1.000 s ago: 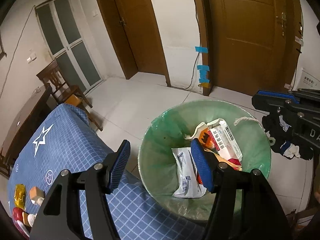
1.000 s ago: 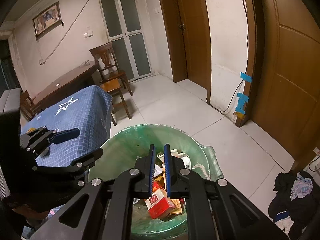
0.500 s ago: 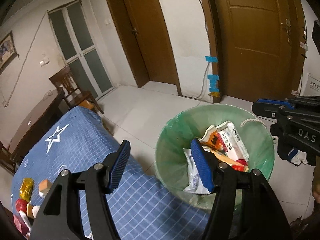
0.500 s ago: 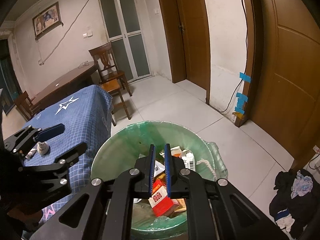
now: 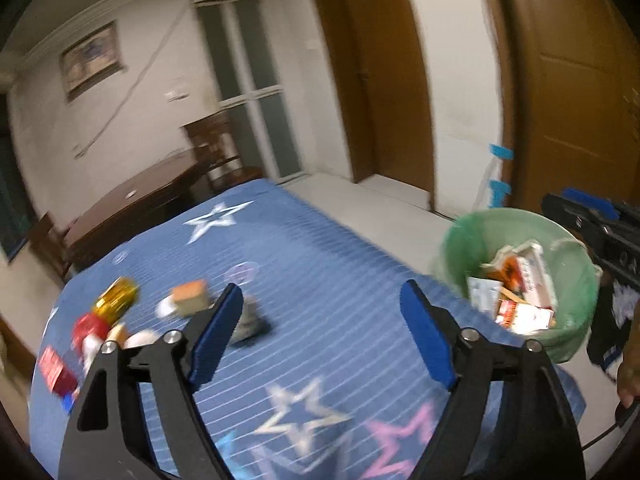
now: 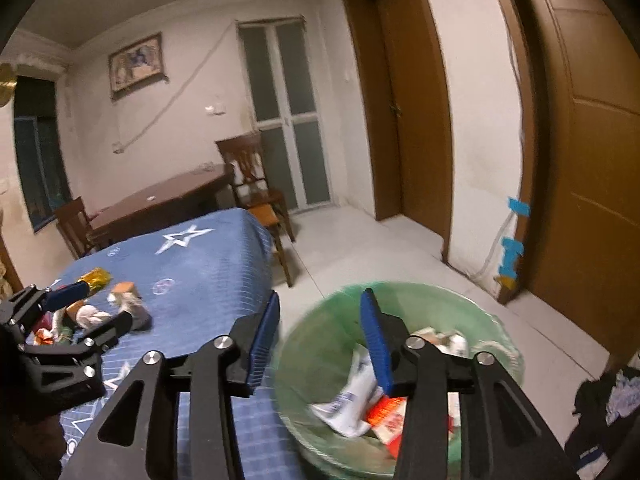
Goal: Collect trash
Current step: 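Move both open tools back toward the trash on the table, then grasp the orange-and-white packet with the left tool while the right tool grasps the green scrubber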
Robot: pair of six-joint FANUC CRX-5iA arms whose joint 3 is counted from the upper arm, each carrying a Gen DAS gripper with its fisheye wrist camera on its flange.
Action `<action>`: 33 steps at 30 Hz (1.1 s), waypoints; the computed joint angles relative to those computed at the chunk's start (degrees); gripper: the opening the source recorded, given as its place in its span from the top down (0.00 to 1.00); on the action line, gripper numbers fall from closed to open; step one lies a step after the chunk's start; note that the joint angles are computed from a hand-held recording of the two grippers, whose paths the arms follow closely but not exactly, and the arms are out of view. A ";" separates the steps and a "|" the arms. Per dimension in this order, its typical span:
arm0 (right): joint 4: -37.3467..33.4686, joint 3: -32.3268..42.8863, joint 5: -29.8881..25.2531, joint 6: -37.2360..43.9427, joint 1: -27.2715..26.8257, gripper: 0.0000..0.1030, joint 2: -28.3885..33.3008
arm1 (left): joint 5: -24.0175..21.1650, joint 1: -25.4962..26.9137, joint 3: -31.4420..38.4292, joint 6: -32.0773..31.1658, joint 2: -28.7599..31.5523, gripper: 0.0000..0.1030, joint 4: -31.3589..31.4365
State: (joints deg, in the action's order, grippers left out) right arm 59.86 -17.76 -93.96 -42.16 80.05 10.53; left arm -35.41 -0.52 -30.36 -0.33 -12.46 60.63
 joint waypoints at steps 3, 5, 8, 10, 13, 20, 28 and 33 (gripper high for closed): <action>3.01 3.31 1.41 3.38 -1.39 0.44 3.40 | -0.94 4.51 1.36 3.27 0.84 0.23 -0.93; 4.86 5.14 3.59 5.58 -2.47 0.37 5.17 | -1.60 7.31 2.36 5.62 1.55 0.23 -1.86; 6.75 8.20 7.42 8.20 -4.25 0.31 7.57 | -2.40 11.82 4.52 10.09 3.28 0.23 -3.99; 7.35 10.23 9.92 9.60 -5.18 0.28 9.07 | -4.05 15.26 6.60 13.46 4.92 0.23 -5.61; 7.73 13.48 15.02 12.59 -7.17 0.25 11.26 | -9.09 19.98 11.41 19.50 8.51 0.23 -8.84; 5.30 21.33 27.27 22.78 -11.86 0.24 15.75 | -10.63 25.74 17.20 28.67 13.13 0.23 -12.65; 3.55 32.61 36.61 34.50 -14.46 0.24 22.94 | -19.10 29.57 23.11 34.86 18.63 0.23 -18.58; 3.87 32.30 38.20 32.12 -15.09 0.24 22.88 | -17.49 26.64 24.75 35.81 19.99 0.23 -20.42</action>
